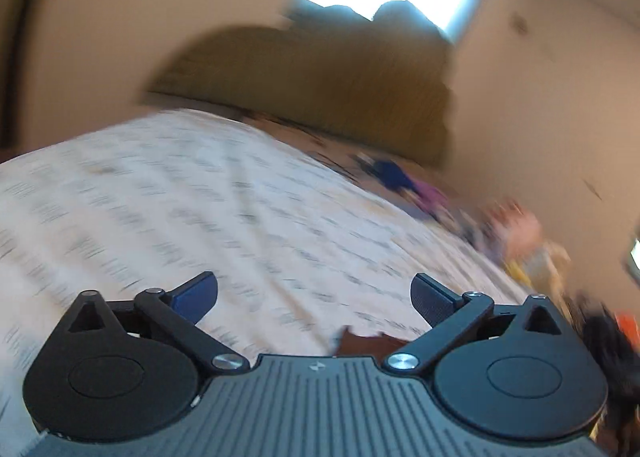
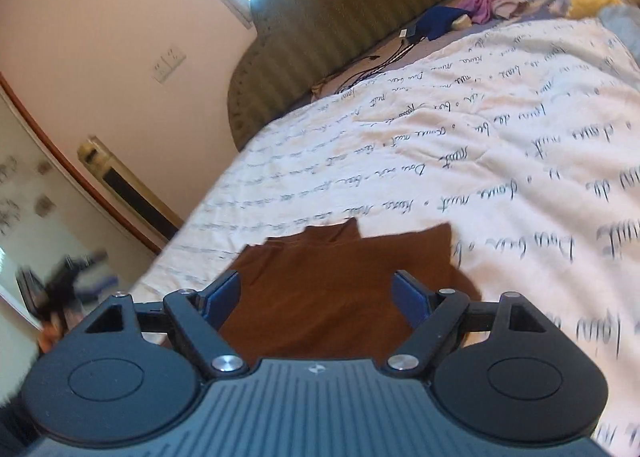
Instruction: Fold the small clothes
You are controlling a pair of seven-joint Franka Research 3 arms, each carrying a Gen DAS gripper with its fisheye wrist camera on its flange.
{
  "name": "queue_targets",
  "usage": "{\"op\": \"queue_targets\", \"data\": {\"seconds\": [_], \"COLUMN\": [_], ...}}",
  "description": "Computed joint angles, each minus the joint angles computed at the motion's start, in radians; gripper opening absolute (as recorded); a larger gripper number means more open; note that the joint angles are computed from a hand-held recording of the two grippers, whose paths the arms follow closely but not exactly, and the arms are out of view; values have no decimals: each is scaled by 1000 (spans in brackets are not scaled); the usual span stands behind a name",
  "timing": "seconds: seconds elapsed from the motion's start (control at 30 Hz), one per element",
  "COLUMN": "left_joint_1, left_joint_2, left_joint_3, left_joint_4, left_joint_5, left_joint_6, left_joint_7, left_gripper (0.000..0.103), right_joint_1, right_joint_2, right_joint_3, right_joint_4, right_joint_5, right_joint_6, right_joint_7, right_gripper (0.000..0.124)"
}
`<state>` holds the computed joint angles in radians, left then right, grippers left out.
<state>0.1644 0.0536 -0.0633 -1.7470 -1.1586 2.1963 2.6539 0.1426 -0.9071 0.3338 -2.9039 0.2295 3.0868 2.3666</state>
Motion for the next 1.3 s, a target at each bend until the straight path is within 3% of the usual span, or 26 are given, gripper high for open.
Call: {"op": "queue_targets", "data": {"seconds": [0.1, 0.17, 0.2, 0.23, 0.3, 0.4, 0.43, 0.47, 0.5, 0.63, 0.7, 0.77, 0.83, 0.9, 0.93, 0.97, 1.0, 1.03, 1.1, 1.17, 1.2, 1.23, 1.27, 1.3], "left_joint_1": [-29, -69, -93, -112, -134, -143, -134, -132, -124, -60, -63, -74, -68, -42, -30, -25, -22, -15, -15, -20, -28, -41, -48, -53], "left_joint_2": [179, 252, 267, 282, 331, 357, 345, 336, 324, 256, 263, 313, 350, 391, 402, 408, 403, 389, 399, 416, 416, 410, 399, 383], "left_joint_3": [-52, -89, -104, -117, -136, -166, -188, -201, -212, -262, -236, -207, -200, -213, -222, -226, -229, -234, -233, -232, -228, -225, -224, -225], "left_joint_4": [185, 242, 238, 237, 277, 268, 235, 211, 174, 91, 121, 200, 270, 339, 358, 365, 355, 329, 348, 376, 377, 367, 346, 319], "left_joint_5": [120, 248, 302, 351, 444, 520, 508, 515, 505, 336, 335, 418, 465, 457, 442, 433, 419, 391, 393, 420, 445, 476, 495, 504], "left_joint_6": [-128, -107, -58, -20, -33, 16, 75, 125, 175, 285, 263, 165, 47, -79, -110, -119, -98, -63, -83, -136, -146, -146, -134, -109], "left_joint_7": [20, -12, -10, -20, -67, -77, -29, -1, 21, 143, 81, -37, -133, -193, -196, -200, -200, -186, -191, -210, -211, -205, -185, -164], "left_gripper": [99, 94, 93, 92, 90, 64, 29, 4, 2, 2, 2, 2, 2, 11, 34, 73, 90, 99, 88, 63, 57, 44, 24, 13], "right_joint_1": [-23, -108, -130, -142, -125, -155, -162, -147, -125, -179, -219, -225, -169, -113, -81, -84, -100, -105, -70, -45, -26, -24, -39, -47], "right_joint_2": [130, 204, 242, 277, 341, 388, 394, 400, 410, 375, 331, 338, 389, 427, 439, 440, 437, 434, 433, 433, 439, 446, 453, 463], "right_joint_3": [-61, -28, -26, -26, -58, -37, -30, -43, -65, 2, 41, 38, -23, -64, -87, -77, -57, -50, -83, -106, -126, -130, -118, -111], "right_joint_4": [50, 95, 113, 131, 166, 201, 196, 190, 188, 158, 135, 130, 145, 151, 152, 152, 149, 149, 147, 149, 153, 158, 163, 166], "right_joint_5": [-17, -31, -47, -62, -86, -135, -152, -153, -141, -136, -119, -88, -60, -34, -13, 3, 14, 22, 39, 49, 53, 57, 60, 63], "right_joint_6": [-10, -60, -71, -73, -87, -116, -87, -60, -43, 58, 115, 135, 115, 120, 123, 119, 120, 114, 117, 120, 123, 124, 121, 128], "right_joint_7": [-63, -42, -46, -51, -91, -82, -78, -87, -96, -76, -63, -73, -106, -127, -136, -127, -118, -116, -127, -146, -161, -172, -173, -174], "right_gripper": [83, 82, 82, 82, 82, 77, 53, 31, 8, 8, 8, 8, 8, 9, 11, 12, 15, 22, 35, 41, 42, 42, 42, 41]}}
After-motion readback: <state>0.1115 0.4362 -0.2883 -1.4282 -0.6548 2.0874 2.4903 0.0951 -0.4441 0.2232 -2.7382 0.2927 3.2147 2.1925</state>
